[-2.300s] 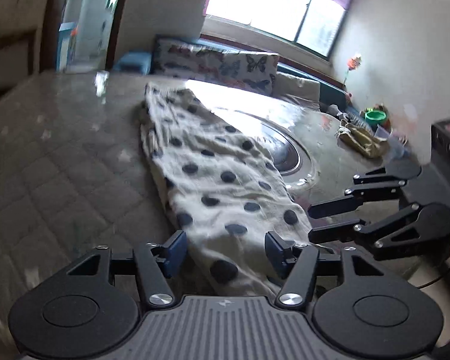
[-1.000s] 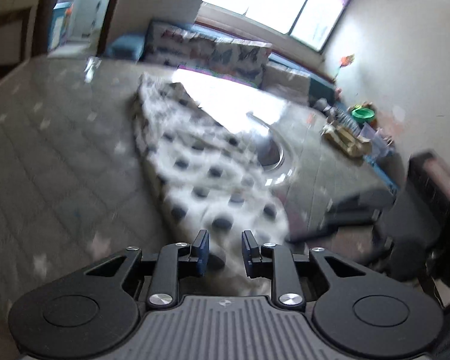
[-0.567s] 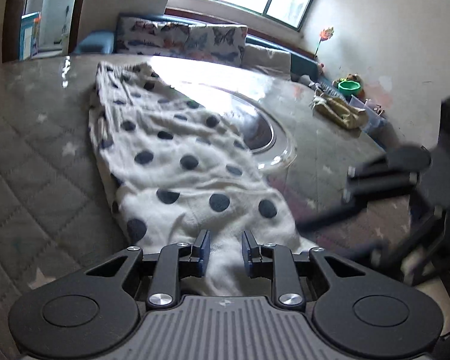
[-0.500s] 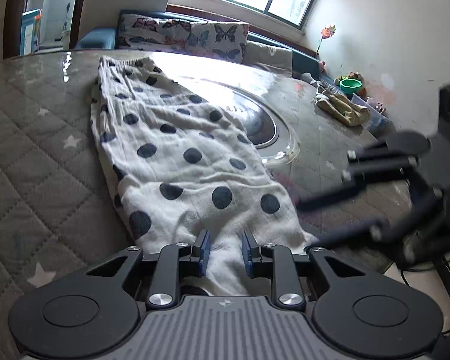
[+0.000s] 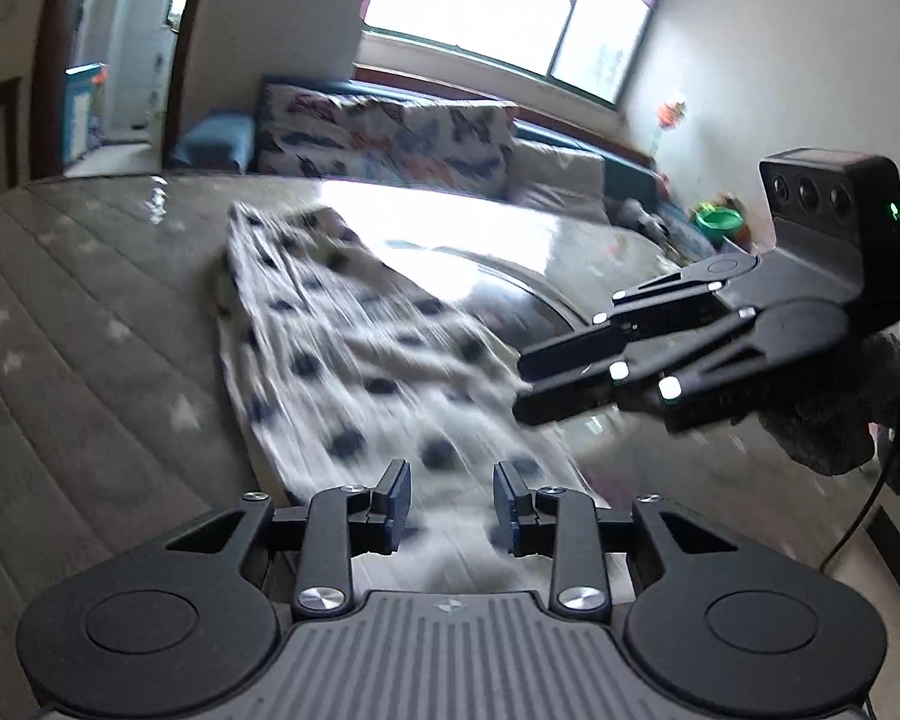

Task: Fold clothes
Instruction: 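Grasp the pants hem with the right gripper and lift it toward the waistband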

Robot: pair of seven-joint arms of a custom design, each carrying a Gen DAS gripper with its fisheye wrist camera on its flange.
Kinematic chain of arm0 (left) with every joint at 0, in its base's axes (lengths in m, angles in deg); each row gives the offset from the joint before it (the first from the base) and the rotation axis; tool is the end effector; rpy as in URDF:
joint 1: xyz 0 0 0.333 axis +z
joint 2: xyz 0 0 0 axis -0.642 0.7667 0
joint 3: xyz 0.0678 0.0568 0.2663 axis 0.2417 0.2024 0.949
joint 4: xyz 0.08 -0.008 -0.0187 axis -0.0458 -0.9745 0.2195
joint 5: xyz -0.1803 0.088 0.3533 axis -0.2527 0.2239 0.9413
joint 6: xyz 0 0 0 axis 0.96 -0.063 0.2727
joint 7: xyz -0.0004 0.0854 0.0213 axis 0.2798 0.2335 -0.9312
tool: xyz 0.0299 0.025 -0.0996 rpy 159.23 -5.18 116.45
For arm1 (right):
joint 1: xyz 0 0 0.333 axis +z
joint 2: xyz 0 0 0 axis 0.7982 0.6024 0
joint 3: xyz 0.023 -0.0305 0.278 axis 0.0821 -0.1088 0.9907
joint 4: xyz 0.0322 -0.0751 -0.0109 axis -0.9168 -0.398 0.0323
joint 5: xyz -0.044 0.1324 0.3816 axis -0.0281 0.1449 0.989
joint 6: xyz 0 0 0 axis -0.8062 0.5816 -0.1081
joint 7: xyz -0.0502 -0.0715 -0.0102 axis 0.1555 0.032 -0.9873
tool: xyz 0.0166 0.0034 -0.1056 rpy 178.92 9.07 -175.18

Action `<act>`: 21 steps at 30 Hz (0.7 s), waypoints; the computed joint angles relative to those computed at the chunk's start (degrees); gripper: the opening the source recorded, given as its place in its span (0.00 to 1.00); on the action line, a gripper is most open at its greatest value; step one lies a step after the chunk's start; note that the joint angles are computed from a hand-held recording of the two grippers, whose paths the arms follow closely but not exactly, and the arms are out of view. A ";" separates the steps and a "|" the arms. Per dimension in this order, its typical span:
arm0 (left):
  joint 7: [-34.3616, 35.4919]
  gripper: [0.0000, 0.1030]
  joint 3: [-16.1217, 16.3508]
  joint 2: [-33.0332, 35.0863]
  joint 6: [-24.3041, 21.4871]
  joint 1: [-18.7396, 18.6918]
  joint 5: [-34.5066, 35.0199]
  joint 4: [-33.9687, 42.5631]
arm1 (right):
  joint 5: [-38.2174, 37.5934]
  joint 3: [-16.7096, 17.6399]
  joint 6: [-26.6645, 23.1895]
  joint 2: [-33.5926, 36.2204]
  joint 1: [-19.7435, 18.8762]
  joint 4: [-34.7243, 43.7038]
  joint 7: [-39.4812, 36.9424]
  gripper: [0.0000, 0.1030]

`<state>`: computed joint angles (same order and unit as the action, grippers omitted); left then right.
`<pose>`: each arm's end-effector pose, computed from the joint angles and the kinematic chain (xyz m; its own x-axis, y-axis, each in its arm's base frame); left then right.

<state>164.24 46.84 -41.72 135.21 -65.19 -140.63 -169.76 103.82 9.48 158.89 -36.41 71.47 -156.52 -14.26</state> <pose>0.4620 -0.1466 0.4753 -0.4875 -0.8311 0.2675 -0.6405 0.1322 -0.7565 0.4580 0.1047 0.5027 0.6611 -0.7402 -0.1228 -0.5624 -0.3805 -0.7341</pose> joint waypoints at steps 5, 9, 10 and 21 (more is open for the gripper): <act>-3.38 0.32 -2.00 7.36 0.68 2.81 1.70 5.54 | 2.85 -0.38 5.21 12.56 -0.81 10.55 0.48 0.33; -8.12 0.32 -4.44 10.89 1.16 6.06 4.77 7.60 | 5.22 1.06 8.13 22.55 -2.79 19.29 1.22 0.33; -9.49 0.32 -5.01 11.31 1.24 6.79 5.81 7.74 | 5.86 1.65 8.84 25.02 -3.42 21.49 1.65 0.34; -12.24 0.32 -6.36 11.99 2.31 7.96 9.20 7.44 | 7.65 8.23 13.23 42.31 -10.32 37.65 8.12 0.50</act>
